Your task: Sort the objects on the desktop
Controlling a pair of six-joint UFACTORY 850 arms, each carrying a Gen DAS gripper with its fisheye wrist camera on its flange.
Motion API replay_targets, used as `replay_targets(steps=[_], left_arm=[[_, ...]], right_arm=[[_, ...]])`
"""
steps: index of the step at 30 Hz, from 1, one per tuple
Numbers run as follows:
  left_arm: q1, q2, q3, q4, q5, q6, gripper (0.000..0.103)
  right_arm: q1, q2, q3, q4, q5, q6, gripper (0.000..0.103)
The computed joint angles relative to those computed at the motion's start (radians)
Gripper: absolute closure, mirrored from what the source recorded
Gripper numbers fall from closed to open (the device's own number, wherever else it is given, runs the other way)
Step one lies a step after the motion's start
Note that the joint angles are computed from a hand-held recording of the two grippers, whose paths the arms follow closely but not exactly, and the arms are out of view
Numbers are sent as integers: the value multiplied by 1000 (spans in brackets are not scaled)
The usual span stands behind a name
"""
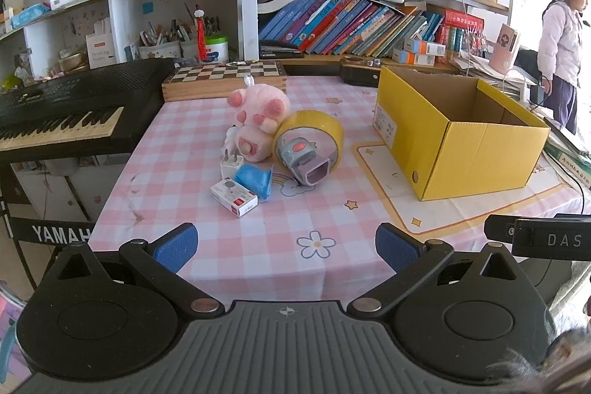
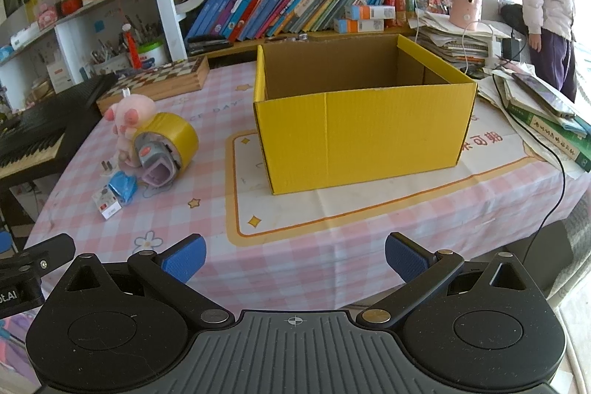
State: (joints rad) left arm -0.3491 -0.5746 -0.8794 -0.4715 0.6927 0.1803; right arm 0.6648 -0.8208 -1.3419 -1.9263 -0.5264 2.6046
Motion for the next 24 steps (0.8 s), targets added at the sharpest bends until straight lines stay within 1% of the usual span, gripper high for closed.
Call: replay_targets(steps=[11,24], left_arm=[[3,-6,0,25,11,-15,0],[6,4,3,24,-1,-16,0]], right_arm=[[2,7,7,-4,-6,2,0],[5,0,-11,13,-2,-27,0]])
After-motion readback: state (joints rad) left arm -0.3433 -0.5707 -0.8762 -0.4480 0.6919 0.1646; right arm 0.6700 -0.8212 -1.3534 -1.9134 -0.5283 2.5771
